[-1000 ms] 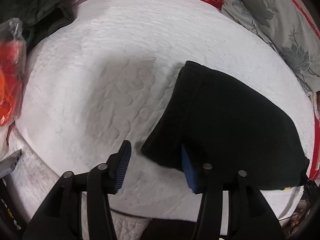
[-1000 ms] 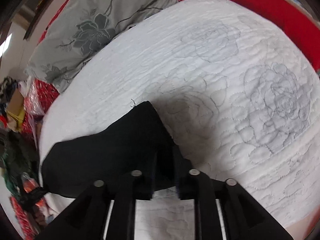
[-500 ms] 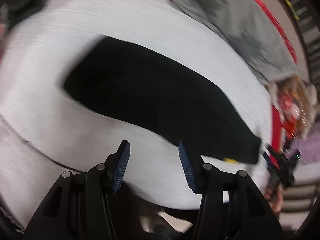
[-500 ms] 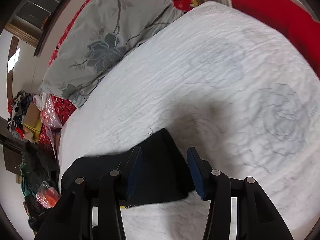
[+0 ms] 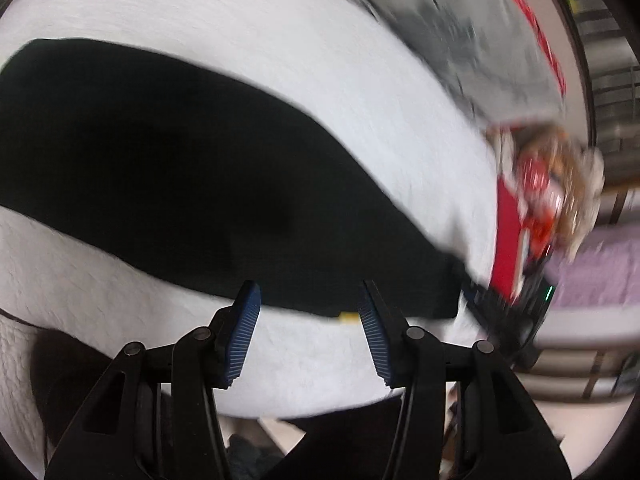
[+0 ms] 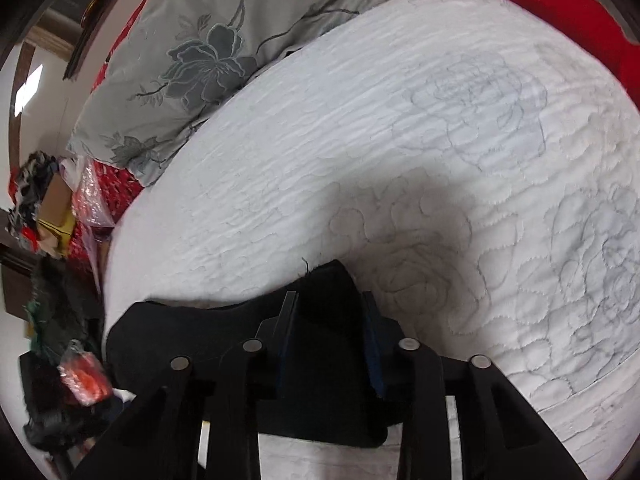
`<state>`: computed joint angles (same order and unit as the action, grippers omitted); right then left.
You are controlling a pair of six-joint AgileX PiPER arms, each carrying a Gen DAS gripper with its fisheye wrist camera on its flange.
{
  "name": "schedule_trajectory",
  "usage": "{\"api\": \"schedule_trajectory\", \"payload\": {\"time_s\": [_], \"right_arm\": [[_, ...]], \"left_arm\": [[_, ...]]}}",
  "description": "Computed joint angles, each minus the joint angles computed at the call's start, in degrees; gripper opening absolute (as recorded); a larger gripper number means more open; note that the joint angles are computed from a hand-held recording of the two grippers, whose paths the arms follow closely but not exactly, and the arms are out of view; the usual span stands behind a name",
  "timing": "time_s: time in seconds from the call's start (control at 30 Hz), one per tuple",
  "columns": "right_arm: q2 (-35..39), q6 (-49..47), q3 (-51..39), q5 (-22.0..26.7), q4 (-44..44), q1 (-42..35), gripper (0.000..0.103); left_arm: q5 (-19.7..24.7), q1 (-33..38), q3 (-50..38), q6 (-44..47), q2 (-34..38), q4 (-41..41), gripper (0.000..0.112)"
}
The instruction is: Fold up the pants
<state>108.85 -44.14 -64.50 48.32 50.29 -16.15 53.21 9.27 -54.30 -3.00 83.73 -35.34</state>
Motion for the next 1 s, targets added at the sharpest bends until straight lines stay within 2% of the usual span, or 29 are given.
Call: {"api": "schedule_trajectory", "payload": {"time_s": [0.13,0.27,0.4,0.6,0.67,0.7,0.73,0.77,0.8,0.83,0.87,0.9,0.93,1.0], "right_arm": [[0.8,-1.78,-0.07,2.1,0.93,-1.73,0.032],[1.58,-1.25,-0.61,2.77,1.04,-2.19,0.033],[1.85,-0.3,-0.68,1.67,1.77,-1.2,0.04],[1.69,2.65,-1.1,-0.93,1.14,1.17,0.043],[2.0,3.72,-1.67,-1.16,0.7,1.57,0.043],[2.09,4.15,-1.85,-1.25,0.56,1.68,0.041],[2.08,4.86,-2.0,-1.69,0.11,1.91,0.035],[1.79,5.47,-1.93,-2.6,-0.43,2.22,0.028],[1.65,5.82,-2.1,-2.73,-0.84,2.39,0.014],[1.31,5.45,-1.99,-2.79,-0.47,2.22,0.011],[0.02,3.64,-0.99,-3.08,2.19,1.4,0.011],[-0.63,2.19,-0.39,-3.23,4.39,0.83,0.01],[-0.67,1.73,-0.32,-3.25,5.25,0.58,0.01],[0.96,5.33,-1.5,-4.2,2.63,1.27,0.01]], "left_arm": [[4.06,13.41,-6.14,3.18,2.3,5.42,0.049],[10.66,27.82,-17.54,7.82,9.31,9.2,0.052],[14.37,34.3,-25.1,9.8,16.06,10.81,0.056],[15.08,31.59,-26.1,14.23,20.33,9.89,0.056],[13.4,29.47,-24.96,14.7,20.17,10.01,0.056],[11.02,26.9,-24.5,12.87,19.45,12.77,0.053],[9.63,25.47,-24.08,11.78,18.94,14.2,0.045],[8.95,25.5,-23.4,12.06,18.37,14.41,0.016],[10.28,25.95,-23.41,12.25,18.12,12.32,0.008],[10.62,26.26,-23.3,12.22,17.54,11.16,0.008],[8.82,25.58,-22.39,11.26,16.31,12.3,0.008],[5.51,24.15,-21.07,10.16,15.35,15.72,0.008],[4.49,22.9,-20.79,8.01,15.81,19.02,0.008],[5.17,23.37,-20.98,6.05,17.73,19.9,0.008]]}}
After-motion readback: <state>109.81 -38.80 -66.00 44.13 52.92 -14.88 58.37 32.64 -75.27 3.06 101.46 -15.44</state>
